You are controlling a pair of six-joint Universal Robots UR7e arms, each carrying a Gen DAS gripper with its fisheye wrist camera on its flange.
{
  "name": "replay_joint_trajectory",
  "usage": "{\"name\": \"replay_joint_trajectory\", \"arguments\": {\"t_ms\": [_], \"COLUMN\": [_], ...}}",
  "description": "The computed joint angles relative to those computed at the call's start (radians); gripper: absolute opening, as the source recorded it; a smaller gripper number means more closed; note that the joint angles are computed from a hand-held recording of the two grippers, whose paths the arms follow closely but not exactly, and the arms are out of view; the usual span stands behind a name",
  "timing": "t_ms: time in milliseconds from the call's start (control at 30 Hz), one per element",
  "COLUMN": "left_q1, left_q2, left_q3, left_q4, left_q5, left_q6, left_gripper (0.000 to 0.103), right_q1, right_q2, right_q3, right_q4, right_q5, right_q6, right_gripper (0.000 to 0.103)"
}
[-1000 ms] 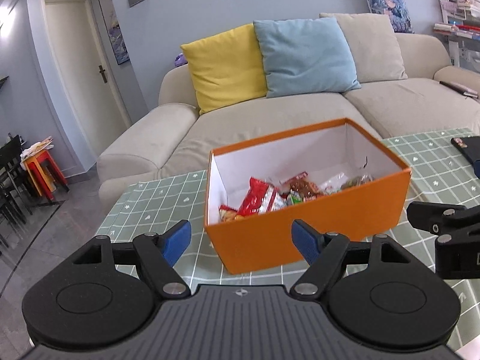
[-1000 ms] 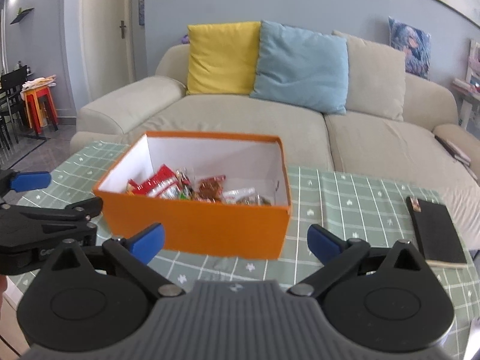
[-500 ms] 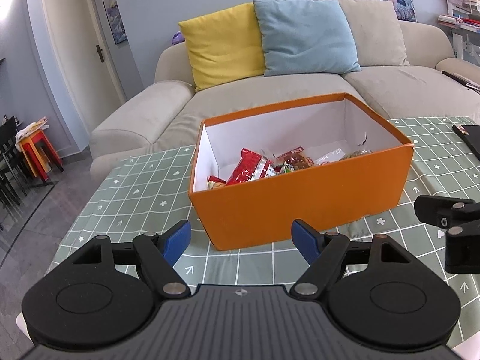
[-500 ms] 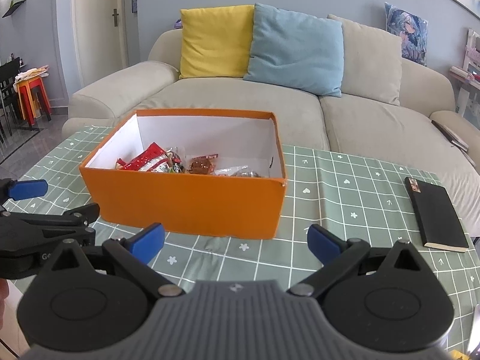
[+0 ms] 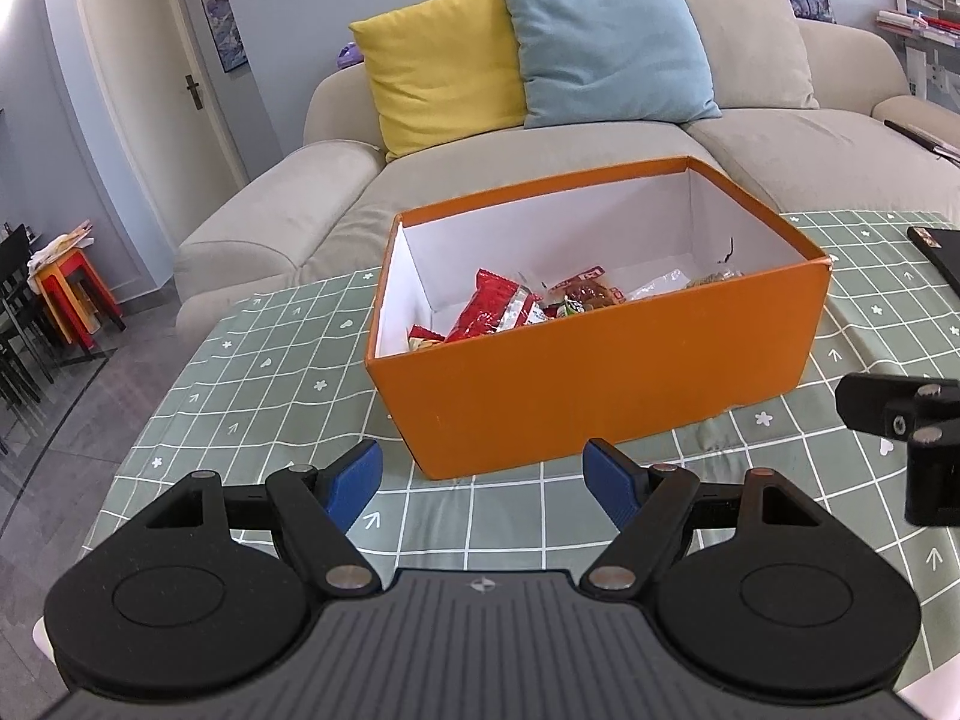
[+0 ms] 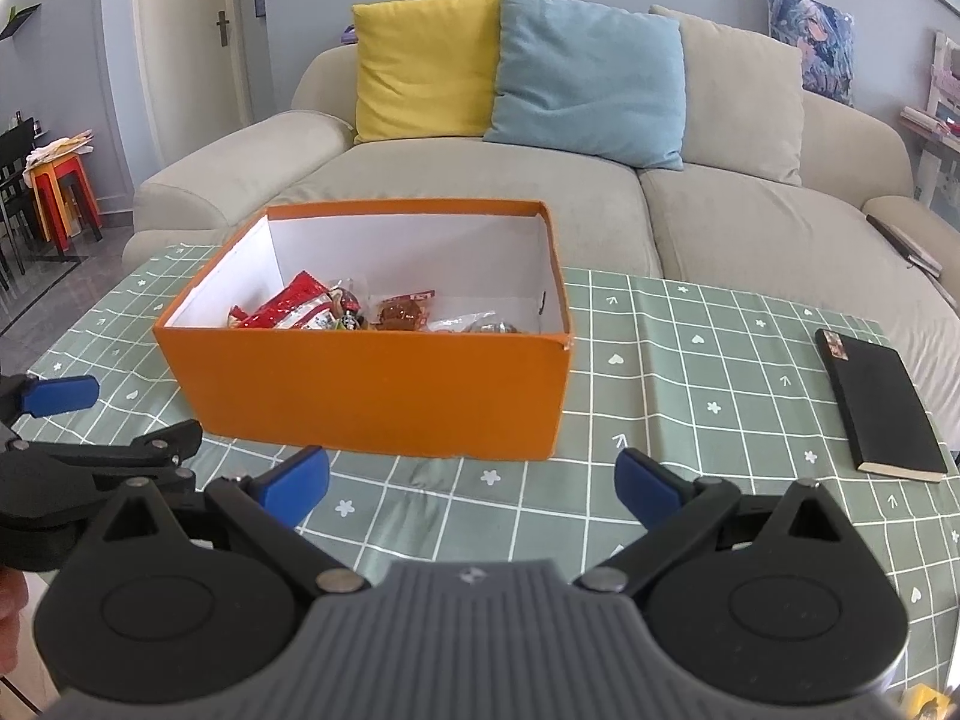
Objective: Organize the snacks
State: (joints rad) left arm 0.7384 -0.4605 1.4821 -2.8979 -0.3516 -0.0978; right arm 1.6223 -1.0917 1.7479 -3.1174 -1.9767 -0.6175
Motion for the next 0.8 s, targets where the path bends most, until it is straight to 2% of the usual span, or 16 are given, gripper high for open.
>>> {"name": "replay_joint_trajectory", "arguments": {"t_ms": [800], "left_q1": [-0.009], "left_q2": [-0.012], "left_q3": [0.013], "left_q4": [-0.021], "left_q5": [0.0], "left_q6": [-0.004], "left_gripper": [0.089], "right_q1": [0.012], "right_q2": [-0.013], "right_q3": [0.015], "right_q4": [-0.009], "right_q5": [-0.003], "right_q6": [-0.016], "right_gripper": [0.098]}}
